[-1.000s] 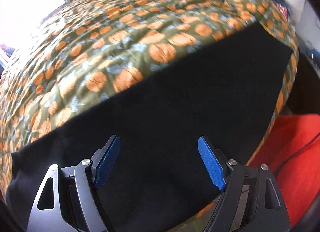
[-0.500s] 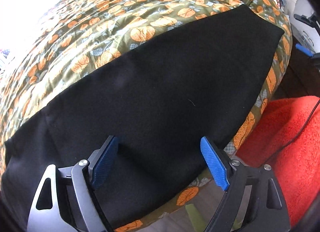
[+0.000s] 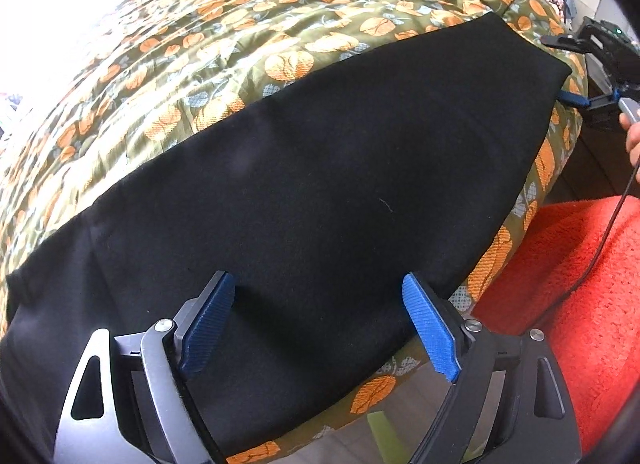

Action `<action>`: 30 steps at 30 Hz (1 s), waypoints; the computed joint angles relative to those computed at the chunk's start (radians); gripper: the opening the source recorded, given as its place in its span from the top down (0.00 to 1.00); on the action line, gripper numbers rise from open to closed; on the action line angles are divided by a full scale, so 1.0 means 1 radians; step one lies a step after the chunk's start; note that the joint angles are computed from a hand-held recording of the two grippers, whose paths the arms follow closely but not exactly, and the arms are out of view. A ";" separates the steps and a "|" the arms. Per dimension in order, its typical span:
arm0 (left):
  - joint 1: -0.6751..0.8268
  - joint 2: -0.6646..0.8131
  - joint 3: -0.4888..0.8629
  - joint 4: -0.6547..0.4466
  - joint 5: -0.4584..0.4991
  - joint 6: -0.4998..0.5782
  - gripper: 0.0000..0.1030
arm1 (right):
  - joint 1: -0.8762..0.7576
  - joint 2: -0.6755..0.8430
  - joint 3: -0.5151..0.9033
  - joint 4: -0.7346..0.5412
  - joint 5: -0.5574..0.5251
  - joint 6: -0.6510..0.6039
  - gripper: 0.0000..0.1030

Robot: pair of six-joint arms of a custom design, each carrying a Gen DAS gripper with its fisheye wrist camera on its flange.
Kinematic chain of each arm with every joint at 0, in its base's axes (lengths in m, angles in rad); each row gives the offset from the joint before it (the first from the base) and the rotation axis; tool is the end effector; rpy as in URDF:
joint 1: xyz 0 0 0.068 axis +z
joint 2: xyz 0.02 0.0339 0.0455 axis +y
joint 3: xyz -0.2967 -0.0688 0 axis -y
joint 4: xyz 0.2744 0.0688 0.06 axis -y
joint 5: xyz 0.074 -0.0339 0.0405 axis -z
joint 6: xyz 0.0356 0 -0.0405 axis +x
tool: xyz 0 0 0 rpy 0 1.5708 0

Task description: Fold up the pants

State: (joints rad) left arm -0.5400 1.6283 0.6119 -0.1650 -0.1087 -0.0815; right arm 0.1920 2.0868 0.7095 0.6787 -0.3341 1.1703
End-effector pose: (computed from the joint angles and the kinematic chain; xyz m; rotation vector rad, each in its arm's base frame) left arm 0.2370 -0.1376 0.1068 0.5936 2.6732 -0.0233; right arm 0.3516 0.0802 0.0446 0.9855 2.2630 1.0444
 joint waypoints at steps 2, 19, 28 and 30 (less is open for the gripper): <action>-0.009 0.009 -0.006 0.017 -0.012 -0.011 0.14 | 0.010 0.031 0.062 -0.066 -0.007 -0.034 0.52; 0.943 -0.508 -0.020 -0.438 0.473 0.337 0.19 | 0.372 -0.322 0.458 -0.557 0.248 -0.385 0.89; 1.536 -0.380 0.007 -0.539 0.647 0.646 0.18 | 0.663 0.140 1.200 -0.821 0.222 -0.489 0.89; 1.596 -0.352 0.019 -0.541 0.662 0.670 0.18 | 0.715 0.306 1.393 -0.889 0.244 -0.483 0.89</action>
